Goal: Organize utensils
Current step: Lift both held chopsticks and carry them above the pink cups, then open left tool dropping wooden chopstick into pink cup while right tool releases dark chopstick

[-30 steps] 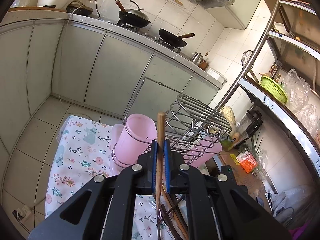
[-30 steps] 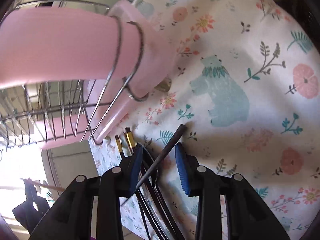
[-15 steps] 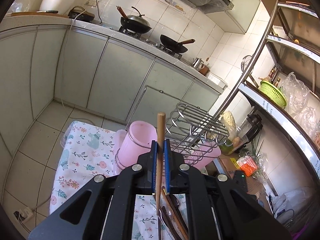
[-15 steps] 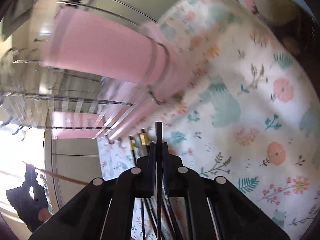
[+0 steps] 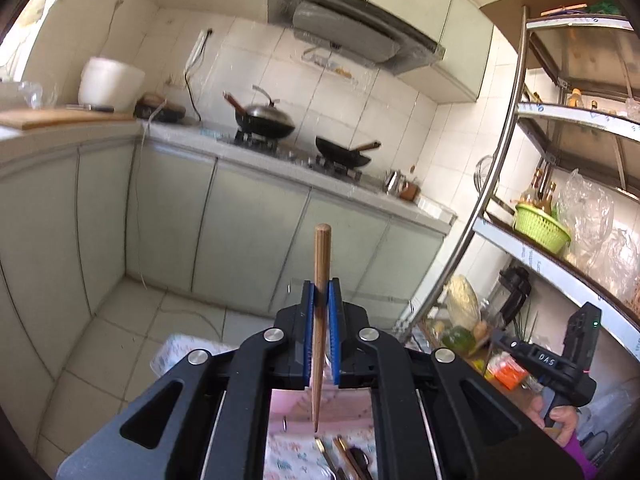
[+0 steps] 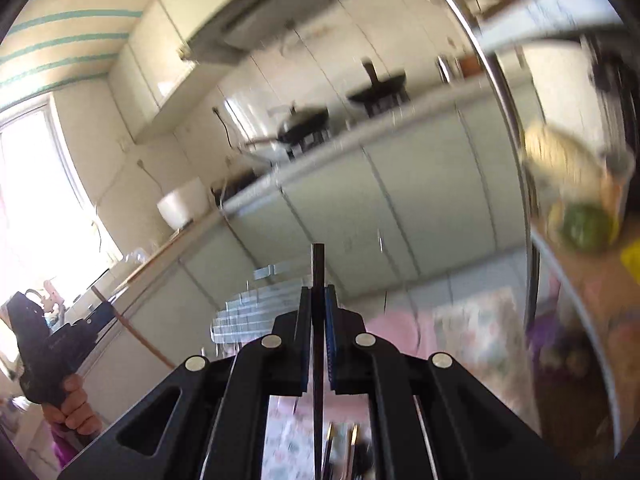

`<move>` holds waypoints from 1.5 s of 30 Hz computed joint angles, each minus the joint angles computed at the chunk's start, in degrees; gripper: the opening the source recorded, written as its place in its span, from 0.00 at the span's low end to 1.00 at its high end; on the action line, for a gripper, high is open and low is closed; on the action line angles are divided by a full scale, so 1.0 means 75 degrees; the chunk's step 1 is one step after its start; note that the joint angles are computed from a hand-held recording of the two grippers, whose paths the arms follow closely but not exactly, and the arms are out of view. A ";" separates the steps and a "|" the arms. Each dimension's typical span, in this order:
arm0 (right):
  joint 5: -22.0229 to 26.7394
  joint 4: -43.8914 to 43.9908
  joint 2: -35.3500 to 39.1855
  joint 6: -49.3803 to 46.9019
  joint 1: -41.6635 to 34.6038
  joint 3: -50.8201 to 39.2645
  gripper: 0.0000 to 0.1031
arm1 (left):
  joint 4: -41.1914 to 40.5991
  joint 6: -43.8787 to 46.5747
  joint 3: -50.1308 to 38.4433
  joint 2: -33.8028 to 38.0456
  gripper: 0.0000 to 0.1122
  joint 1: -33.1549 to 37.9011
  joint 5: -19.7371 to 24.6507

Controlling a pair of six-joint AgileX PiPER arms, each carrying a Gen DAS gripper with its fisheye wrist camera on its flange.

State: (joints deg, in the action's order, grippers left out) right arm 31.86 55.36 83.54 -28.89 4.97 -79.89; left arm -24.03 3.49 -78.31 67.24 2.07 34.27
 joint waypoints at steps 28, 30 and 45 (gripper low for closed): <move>-0.1340 -0.1354 0.2821 0.0443 0.0220 -0.1855 0.06 | 0.1561 -0.1179 -0.1636 0.2954 0.06 -0.0287 0.0398; -0.1285 -0.1199 0.2806 0.0300 0.0231 -0.1758 0.06 | 0.1515 -0.1149 -0.1565 0.3010 0.05 -0.0312 0.0401; -0.0300 -0.2368 0.2919 0.1849 0.0384 -0.1892 0.23 | 0.1562 -0.1682 -0.1252 0.3007 0.32 -0.0215 0.0305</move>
State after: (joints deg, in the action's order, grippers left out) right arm 29.60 37.60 105.43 -15.02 7.85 -94.08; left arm -12.31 -9.12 -87.70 89.79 0.46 36.55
